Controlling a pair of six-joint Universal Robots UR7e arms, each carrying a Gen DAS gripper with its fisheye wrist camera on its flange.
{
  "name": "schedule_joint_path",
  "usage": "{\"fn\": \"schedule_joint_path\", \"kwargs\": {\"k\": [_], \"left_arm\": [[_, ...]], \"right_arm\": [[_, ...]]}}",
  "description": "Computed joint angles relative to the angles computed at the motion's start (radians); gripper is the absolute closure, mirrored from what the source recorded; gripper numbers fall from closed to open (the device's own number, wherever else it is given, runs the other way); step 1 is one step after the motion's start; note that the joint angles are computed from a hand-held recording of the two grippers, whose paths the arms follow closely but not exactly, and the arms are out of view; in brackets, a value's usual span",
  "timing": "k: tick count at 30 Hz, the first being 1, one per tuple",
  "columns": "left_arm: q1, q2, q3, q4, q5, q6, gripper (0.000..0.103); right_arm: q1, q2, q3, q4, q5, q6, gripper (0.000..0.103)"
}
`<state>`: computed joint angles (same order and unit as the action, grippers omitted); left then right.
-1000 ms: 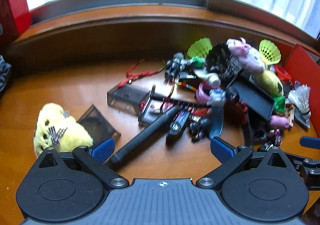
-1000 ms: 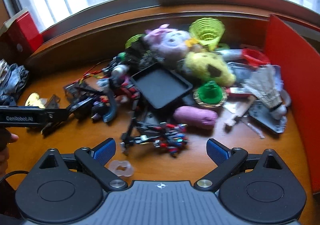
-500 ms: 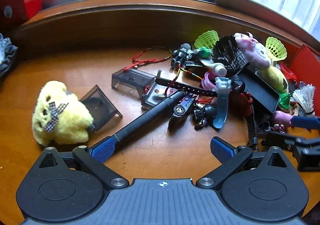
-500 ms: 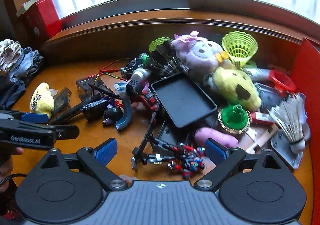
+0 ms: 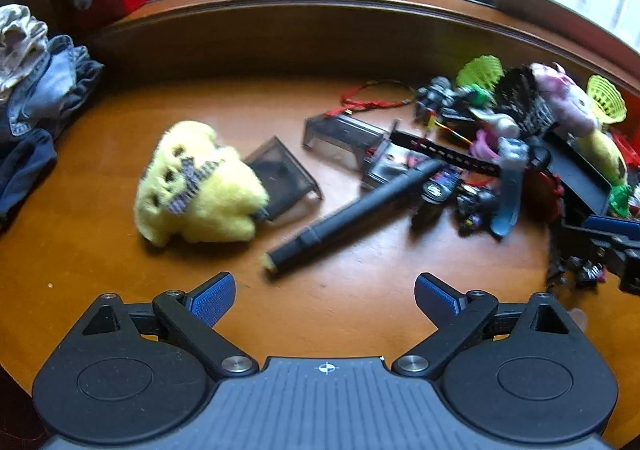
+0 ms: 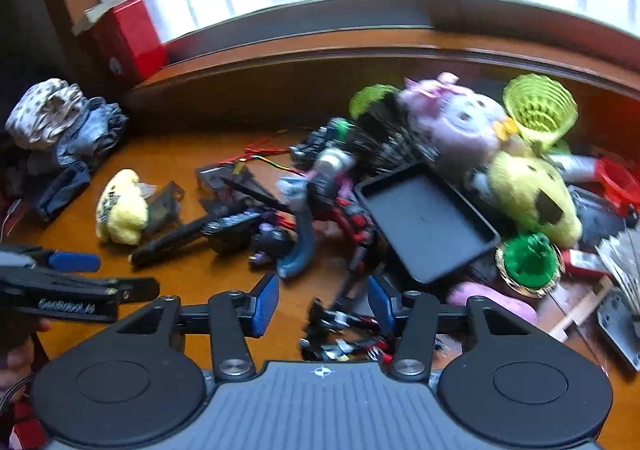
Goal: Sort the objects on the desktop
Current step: 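Move left tool toward yellow plush while right tool approaches translucent dark plastic case, then grasp yellow plush with left tool while right tool grasps translucent plastic case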
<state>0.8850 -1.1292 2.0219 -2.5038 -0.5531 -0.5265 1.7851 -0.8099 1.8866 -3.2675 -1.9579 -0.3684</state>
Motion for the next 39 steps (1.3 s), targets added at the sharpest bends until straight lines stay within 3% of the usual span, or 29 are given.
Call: {"fn": "schedule_joint_path", "kwargs": {"k": [8, 14, 25, 29, 31, 35, 39], "left_arm": [[0.049, -0.042, 0.017, -0.112, 0.043, 0.188, 0.005], [0.096, -0.082, 0.041, -0.236, 0.058, 0.371, 0.005], [0.195, -0.066, 0.016, -0.461, -0.101, 0.704, 0.005], [0.232, -0.056, -0.007, -0.485, -0.173, 0.750, 0.006], [0.242, -0.063, -0.012, -0.484, -0.185, 0.753, 0.025], [0.261, -0.113, -0.011, -0.453, -0.190, 0.685, 0.034], [0.280, -0.134, -0.028, -0.392, -0.177, 0.628, 0.034]], "right_arm": [[0.065, 0.083, -0.088, 0.104, 0.002, 0.066, 0.045], [0.120, 0.181, -0.199, 0.133, -0.015, 0.059, 0.044], [0.178, 0.358, -0.404, 0.165, -0.129, -0.019, 0.041], [0.182, 0.369, -0.424, 0.182, -0.142, -0.012, 0.039], [0.184, 0.377, -0.439, 0.189, -0.148, -0.019, 0.037], [0.187, 0.399, -0.478, 0.211, -0.156, -0.042, 0.036], [0.189, 0.436, -0.534, 0.247, -0.143, -0.072, 0.035]]}}
